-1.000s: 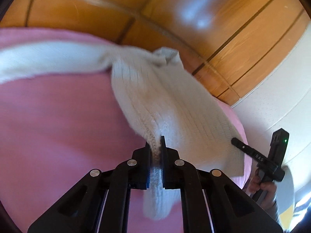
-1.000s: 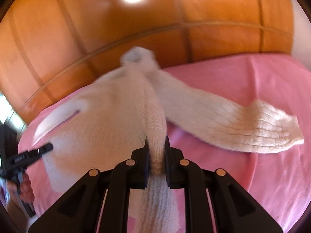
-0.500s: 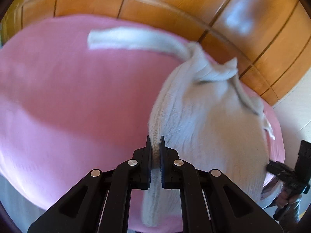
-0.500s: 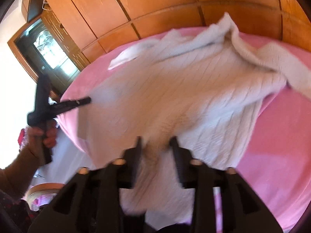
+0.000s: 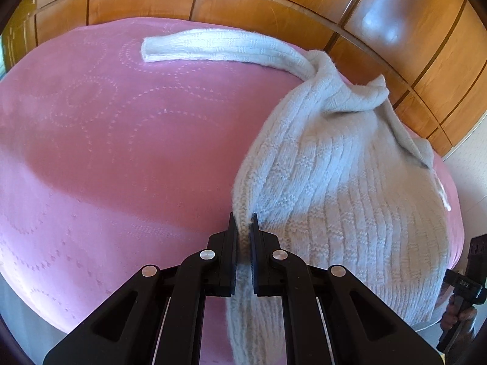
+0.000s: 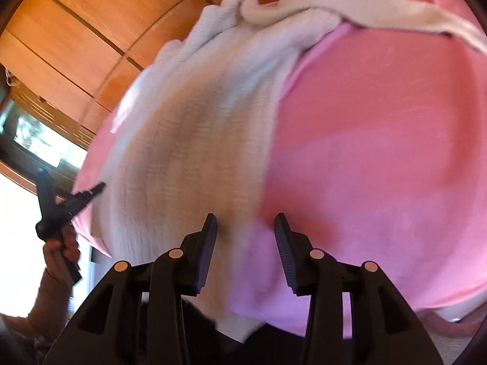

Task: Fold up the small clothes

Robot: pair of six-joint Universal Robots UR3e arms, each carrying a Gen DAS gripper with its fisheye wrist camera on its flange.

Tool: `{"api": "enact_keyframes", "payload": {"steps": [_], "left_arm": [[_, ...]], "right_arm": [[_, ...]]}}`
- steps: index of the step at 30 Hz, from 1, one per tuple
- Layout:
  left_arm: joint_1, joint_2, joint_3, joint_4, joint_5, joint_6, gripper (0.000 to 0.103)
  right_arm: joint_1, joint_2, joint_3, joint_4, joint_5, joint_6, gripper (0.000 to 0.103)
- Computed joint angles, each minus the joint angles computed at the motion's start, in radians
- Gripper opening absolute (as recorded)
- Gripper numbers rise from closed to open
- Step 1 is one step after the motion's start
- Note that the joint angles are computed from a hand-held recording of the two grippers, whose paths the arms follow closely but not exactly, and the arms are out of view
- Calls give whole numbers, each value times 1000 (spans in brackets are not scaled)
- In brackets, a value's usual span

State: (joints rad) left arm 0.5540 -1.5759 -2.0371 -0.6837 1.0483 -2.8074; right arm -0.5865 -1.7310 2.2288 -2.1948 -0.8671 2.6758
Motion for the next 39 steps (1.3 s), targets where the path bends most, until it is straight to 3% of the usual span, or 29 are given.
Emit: {"api": "enact_keyframes", "payload": {"steps": [2,3,7,10,12,13,16,19,21,22,23,25,27,32,37,39], "left_arm": [[-6,-1,6,-1,8,-8,6],[-7,7,9,-11,9,-7,6],[13,73,27,-110,-47,24,6],[52,165,49,-291,-168,95,6],[49,221,56,-413,-225,149,6],[35,235,50,-431,-227,158,6],[-31,234,17,-466,-210,164,6],[-138,185,-38,-339,-84,98,6],[-126,171,-43,-339,-89,94,9],[-86,182,-42,-365,-129,106,9],[-50,192,-41,-378,-157,112,17],[13,194,-33,-312,-148,63,28],[54,149,-13,-199,-116,-24,35],[86,-116,190,25,42,-262,49],[96,-389,533,10,83,-444,55],[88,-487,675,-16,94,-470,60]], "right_arm": [[30,3,-2,-61,-27,12,30],[40,-5,-16,-62,-39,1,4],[-60,-195,-71,54,-43,-122,4],[-290,-394,-186,350,46,-327,4],[-413,-484,-244,484,44,-443,4],[-442,-509,-238,472,-3,-466,4],[-360,-462,-138,256,-214,-366,4],[-300,-374,-1,66,-368,-316,4],[-266,-335,63,-33,-417,-285,5],[-245,-312,61,-58,-426,-263,7],[-235,-302,55,-70,-424,-239,9],[-257,-328,49,-67,-386,-226,48],[-209,-311,24,-145,-375,-161,59],[8,-173,-76,-232,-339,-21,67],[288,68,-174,-370,-340,119,68],[369,176,-217,-434,-347,142,69]]}}
